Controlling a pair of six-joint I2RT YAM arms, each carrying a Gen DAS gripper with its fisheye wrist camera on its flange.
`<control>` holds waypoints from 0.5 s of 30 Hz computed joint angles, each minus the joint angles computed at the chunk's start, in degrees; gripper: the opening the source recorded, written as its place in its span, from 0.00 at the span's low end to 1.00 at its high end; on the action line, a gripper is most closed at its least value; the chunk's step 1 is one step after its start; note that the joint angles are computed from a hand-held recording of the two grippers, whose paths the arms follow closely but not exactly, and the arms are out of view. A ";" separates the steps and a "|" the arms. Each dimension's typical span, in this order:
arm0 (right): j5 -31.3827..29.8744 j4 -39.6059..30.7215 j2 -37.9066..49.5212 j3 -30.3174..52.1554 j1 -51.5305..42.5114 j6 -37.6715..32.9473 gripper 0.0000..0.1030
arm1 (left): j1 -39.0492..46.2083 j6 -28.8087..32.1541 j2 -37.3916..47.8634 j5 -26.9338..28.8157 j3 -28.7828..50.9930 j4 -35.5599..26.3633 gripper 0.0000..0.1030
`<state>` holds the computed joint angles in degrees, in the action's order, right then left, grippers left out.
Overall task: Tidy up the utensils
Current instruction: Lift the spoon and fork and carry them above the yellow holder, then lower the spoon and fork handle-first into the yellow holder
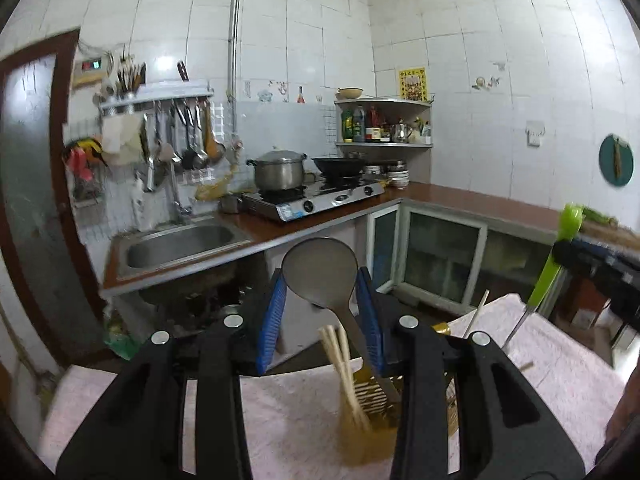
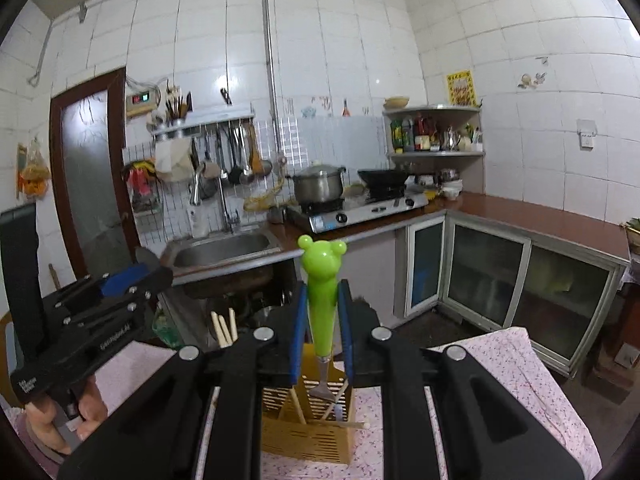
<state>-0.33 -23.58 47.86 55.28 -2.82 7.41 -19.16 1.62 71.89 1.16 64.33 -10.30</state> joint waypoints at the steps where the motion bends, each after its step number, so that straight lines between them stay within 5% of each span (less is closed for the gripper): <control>1: -0.62 1.26 1.13 -0.82 -0.57 -0.20 0.15 | 0.20 -0.07 1.18 0.37 -0.24 1.19 0.34; 7: -4.26 7.33 6.81 -5.46 -3.28 -0.37 0.15 | -0.43 0.51 5.74 1.28 -7.99 15.09 0.34; 15: -3.96 13.73 10.53 -12.29 -1.82 -1.34 0.15 | -0.71 -0.28 11.41 3.50 -13.97 23.89 0.34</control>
